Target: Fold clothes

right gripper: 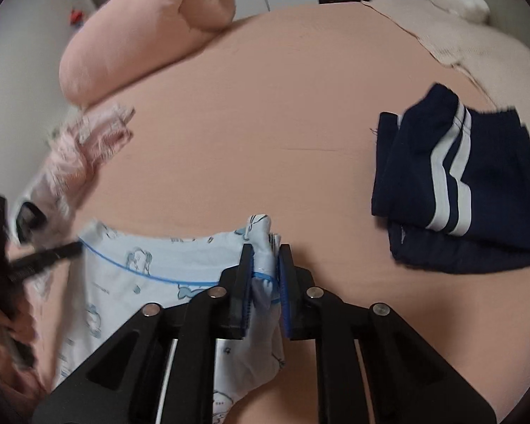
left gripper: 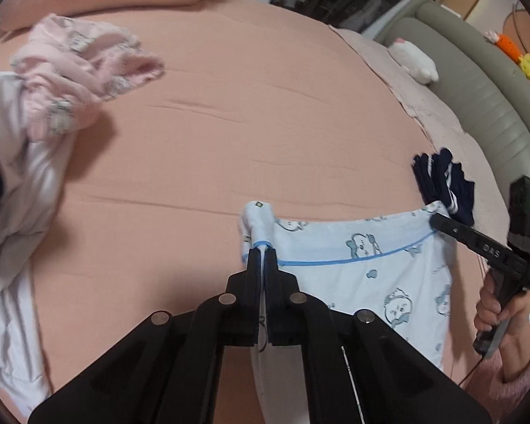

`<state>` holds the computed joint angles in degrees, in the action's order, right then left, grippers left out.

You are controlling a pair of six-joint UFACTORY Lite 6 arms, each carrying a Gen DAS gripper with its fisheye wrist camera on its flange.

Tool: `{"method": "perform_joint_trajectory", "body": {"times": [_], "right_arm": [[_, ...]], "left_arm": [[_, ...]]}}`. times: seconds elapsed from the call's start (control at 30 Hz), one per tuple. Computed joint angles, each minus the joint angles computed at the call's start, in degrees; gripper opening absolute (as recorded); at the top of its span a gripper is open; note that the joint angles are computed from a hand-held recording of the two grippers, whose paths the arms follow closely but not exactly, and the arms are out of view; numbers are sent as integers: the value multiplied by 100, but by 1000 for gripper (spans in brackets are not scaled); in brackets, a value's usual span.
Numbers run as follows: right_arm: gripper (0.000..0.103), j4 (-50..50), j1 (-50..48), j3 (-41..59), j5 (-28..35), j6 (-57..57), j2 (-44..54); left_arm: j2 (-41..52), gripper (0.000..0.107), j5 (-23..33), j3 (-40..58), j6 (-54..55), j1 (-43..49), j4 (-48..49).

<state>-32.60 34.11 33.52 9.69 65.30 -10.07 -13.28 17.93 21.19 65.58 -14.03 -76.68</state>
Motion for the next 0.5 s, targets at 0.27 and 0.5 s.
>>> {"method": "perform_joint_trajectory", "body": {"times": [0.27,0.5], "right_arm": [[26,-1908,649,621,2053,1744,606],[35,-614,734,1112,1422,-108,1032]], "left_arm": [[379,7,-373,222,-391,-222,385],[460,29,-68,359,-124,-63,330]]}}
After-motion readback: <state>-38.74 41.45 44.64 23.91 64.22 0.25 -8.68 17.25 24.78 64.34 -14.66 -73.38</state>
